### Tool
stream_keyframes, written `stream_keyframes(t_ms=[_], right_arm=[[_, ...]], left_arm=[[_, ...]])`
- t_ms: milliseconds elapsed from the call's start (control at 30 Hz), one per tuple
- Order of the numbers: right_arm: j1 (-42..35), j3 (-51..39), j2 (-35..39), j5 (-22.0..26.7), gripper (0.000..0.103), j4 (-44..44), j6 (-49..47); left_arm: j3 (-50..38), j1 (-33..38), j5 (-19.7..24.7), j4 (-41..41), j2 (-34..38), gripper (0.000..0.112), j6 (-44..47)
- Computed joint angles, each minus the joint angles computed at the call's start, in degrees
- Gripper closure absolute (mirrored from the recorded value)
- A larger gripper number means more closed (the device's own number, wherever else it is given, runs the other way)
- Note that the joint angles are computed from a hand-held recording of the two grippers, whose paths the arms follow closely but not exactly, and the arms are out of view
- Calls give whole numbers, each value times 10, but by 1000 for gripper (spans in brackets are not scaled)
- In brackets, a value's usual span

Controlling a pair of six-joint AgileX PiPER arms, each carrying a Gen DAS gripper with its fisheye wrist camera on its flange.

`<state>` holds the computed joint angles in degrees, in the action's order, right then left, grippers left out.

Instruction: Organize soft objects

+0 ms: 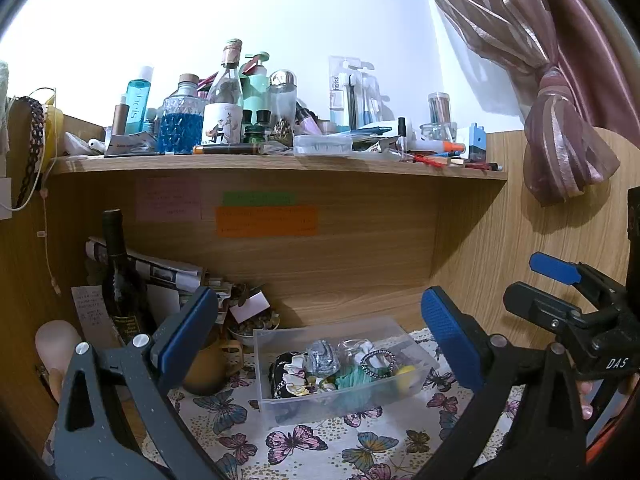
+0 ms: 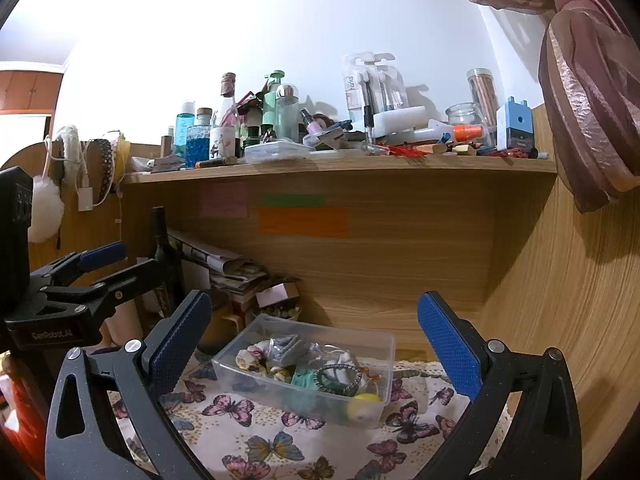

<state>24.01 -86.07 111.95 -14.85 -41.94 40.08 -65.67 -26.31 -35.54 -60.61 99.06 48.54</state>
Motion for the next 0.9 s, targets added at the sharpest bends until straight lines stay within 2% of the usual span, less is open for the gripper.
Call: stream_keyframes(t_ms=[900], right_arm=[[-3, -1, 0, -3, 0, -21, 19]], left_arm=[[0, 2, 4, 5, 1, 9, 0]])
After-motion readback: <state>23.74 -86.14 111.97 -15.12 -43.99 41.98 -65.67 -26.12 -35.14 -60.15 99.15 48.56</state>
